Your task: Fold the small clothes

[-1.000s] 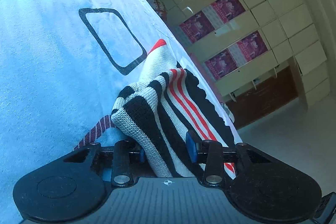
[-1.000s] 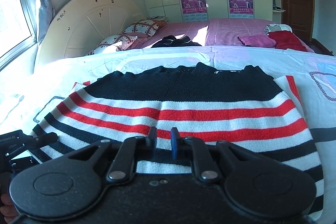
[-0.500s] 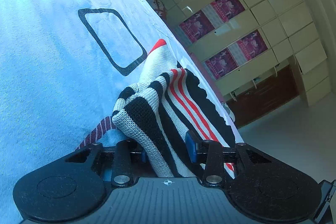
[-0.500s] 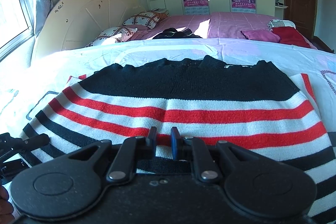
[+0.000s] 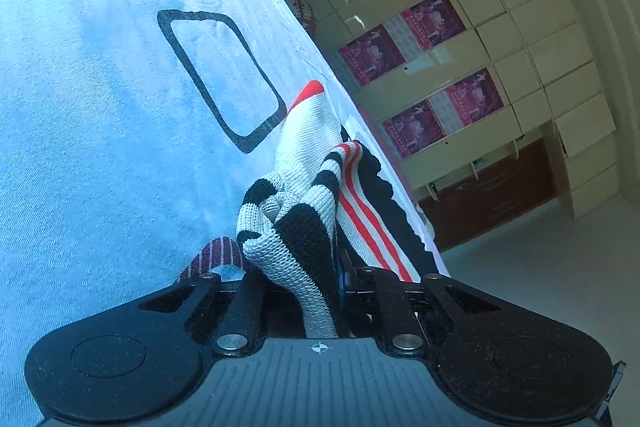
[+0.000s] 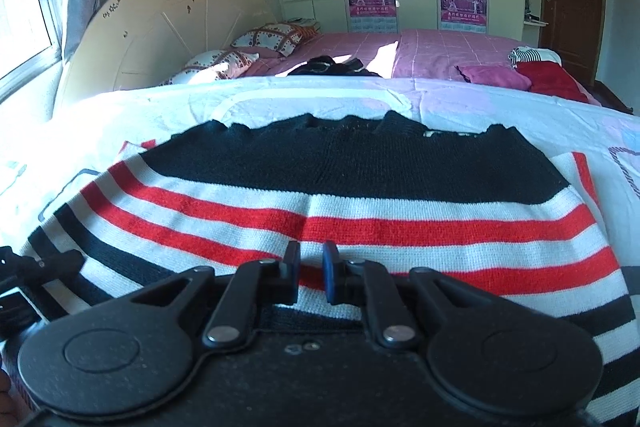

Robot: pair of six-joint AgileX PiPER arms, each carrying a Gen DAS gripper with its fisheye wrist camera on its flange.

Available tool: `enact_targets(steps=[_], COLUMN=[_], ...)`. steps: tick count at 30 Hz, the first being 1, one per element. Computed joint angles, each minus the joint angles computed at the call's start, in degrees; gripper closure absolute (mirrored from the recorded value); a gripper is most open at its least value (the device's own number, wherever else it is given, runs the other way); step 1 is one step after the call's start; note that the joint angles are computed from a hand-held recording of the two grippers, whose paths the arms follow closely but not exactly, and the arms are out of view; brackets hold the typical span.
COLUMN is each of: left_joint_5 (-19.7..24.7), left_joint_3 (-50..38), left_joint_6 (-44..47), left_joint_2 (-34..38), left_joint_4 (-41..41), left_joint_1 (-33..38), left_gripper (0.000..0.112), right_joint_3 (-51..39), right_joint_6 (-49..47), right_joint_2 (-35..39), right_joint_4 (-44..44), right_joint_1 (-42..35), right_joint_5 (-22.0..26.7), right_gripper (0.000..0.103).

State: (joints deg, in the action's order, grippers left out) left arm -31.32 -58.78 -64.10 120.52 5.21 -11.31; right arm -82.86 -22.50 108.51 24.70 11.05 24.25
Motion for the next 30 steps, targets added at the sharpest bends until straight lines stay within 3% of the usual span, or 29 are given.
enact_targets(steps=[4, 12, 16, 19, 23, 26, 29, 30], left_joint_5=[-2.18, -1.03, 1.49, 5.09, 8.95, 14.40, 21.87, 24.01], left_joint_3=[0.23, -0.63, -1.75, -3.12, -5.69, -11.75, -20.80, -23.86], left_joint_6=[-1.78, 0.88, 4.18, 10.43, 19.49, 24.22, 41.24, 46.97], left_joint_2=[0.98, 0.96, 0.65, -0.47, -3.40, -4.31, -3.55, -2.94], left_joint_4=[1.07, -0.73, -3.03, -7.13, -10.72, -10.99, -22.27, -25.85], left_joint_1=[0.50, -0.18, -0.85, -1.85, -3.00, -4.43, -7.39, -8.28], left_gripper=[0.097, 0.099, 0.099, 0.099, 0.100, 0.100, 0.100, 0.100], right_joint_3=[-0.02, -1.08, 1.94, 4.39, 5.82, 3.83, -1.04, -0.19], right_joint_6=[2.65, 4.08, 4.73, 0.78, -10.15, -17.04, -20.20, -22.83], right_joint_2=[0.05, 0.37, 0.31, -0.43, -1.04, -0.39, 0.96, 0.01], right_joint_4=[-4.75, -9.86, -13.28, -9.09, 2.60, 12.16, 23.40, 28.03], right_joint_1=[1.04, 2.39, 3.84, 3.47, 1.77, -1.07, -8.25, -10.85], right_joint_5=[-0.53, 0.77, -5.00, -7.85, -8.19, -3.44, 8.57, 10.15], right_gripper=[0.092, 0.092, 0.091, 0.091, 0.091, 0.091, 0.094, 0.089])
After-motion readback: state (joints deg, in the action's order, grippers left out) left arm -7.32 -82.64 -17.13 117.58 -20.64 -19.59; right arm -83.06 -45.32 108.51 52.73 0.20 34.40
